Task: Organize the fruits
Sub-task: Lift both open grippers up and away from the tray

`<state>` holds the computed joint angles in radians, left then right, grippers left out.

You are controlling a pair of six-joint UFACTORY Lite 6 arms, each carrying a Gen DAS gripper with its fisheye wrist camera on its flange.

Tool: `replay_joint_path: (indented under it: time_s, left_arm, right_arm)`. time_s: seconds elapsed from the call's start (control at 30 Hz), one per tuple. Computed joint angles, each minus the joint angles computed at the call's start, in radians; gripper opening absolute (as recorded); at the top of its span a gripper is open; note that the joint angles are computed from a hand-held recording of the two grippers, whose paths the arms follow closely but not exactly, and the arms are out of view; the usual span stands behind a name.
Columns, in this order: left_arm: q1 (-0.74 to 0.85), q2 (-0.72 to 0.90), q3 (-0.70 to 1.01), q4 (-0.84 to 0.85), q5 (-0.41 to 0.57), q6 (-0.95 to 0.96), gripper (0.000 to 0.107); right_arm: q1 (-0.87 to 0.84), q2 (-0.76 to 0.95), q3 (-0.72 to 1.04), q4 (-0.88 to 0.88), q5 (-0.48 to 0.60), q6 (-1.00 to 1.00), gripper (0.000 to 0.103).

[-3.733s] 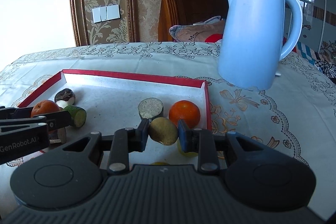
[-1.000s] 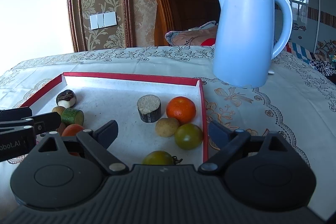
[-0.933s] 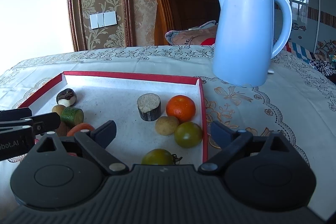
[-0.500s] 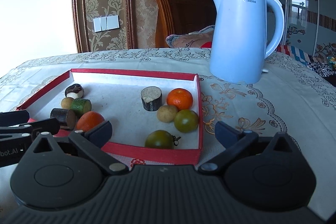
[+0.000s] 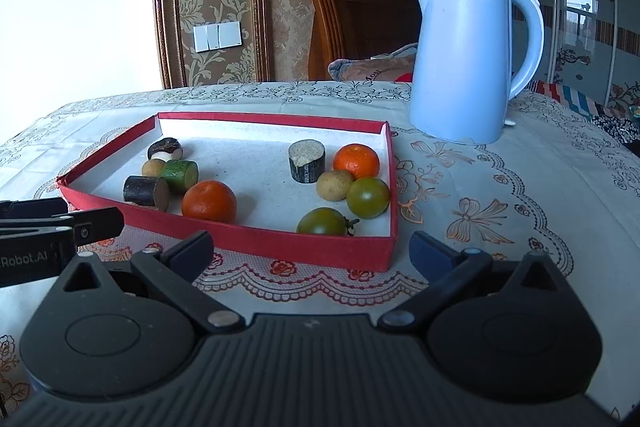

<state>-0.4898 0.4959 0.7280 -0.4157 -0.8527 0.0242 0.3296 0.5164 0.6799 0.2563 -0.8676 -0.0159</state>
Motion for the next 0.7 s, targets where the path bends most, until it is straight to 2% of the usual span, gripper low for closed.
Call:
replay_joint_path:
  time_s: [0.7]
  left_arm:
    - [-0.008,0.007,0.005,-0.031,-0.004,0.023,0.068]
  right_arm:
    - [-0.002,0.011,0.015,-0.003,0.021,-0.006,0.103]
